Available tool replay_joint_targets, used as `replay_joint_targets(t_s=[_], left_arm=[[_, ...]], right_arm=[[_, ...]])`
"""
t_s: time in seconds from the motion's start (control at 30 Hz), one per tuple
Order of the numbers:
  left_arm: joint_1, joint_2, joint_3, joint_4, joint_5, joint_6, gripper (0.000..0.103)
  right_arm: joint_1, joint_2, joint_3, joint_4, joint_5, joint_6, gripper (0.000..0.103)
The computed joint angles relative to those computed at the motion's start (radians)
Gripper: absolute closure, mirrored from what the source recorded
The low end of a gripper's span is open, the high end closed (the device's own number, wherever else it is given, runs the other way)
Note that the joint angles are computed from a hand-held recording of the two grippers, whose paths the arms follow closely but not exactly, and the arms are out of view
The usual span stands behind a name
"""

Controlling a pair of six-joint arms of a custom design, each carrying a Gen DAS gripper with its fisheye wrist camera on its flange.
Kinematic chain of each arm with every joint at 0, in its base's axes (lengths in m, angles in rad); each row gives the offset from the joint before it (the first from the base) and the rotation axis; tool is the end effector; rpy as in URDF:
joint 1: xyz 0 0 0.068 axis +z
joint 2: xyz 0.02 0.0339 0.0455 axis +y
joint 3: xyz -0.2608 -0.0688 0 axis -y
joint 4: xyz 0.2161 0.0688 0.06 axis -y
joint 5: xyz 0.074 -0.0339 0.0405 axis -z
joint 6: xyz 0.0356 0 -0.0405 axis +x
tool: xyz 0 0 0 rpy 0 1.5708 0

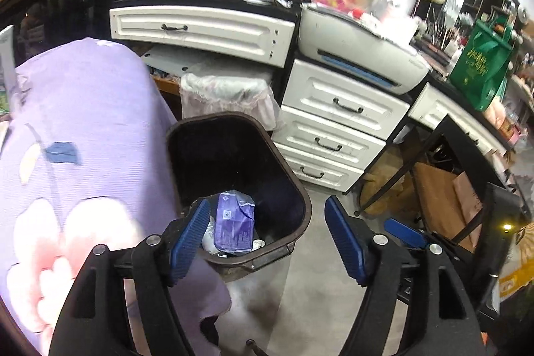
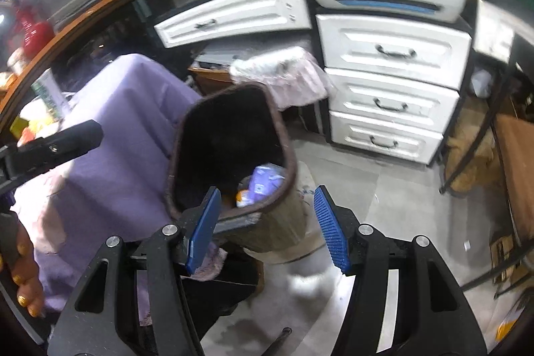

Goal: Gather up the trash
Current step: 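Move both open tools back over the table toward the remaining trash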

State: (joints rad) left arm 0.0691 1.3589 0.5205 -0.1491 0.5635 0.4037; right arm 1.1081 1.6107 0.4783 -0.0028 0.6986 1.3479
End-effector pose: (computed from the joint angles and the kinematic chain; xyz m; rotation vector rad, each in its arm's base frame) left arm 0.2124 -0.0044 0.1610 0.6066 2.3369 -0.5077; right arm 0.1183 0.1859 0.1121 0.4670 2.3001 0.2012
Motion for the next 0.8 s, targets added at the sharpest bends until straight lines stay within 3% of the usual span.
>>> replay_joint_targets(t_s=[0.2,0.43,0.5,0.6,0.8], left_arm=[[0.264,-0.076,0.078,-0.182,0.142,0.197,0.025],[0.524,0.015,0.196,-0.238,0.202,0.343,0.022],[0.590,0.061,0.237,-0.239,0.212,0.363,0.022],[0.667,0.120,0.287,-0.228,0.216,0.375,0.020],[0.787,0.271,0.428,-0.209,0.205,0.355,0.019]], right_arm=[[0.024,0.003,0.155,-0.063,0.012,-0.142,0.044],[0.045,0.074,0.352,-0.099,-0.005,-0.290,0.044],[0.046,0.108,0.404,-0.088,-0.017,-0.322,0.043],[0.052,0.151,0.474,-0.081,-0.028,-0.362,0.034],[0.058,0.237,0.634,-0.092,-0.052,-0.465,0.033]])
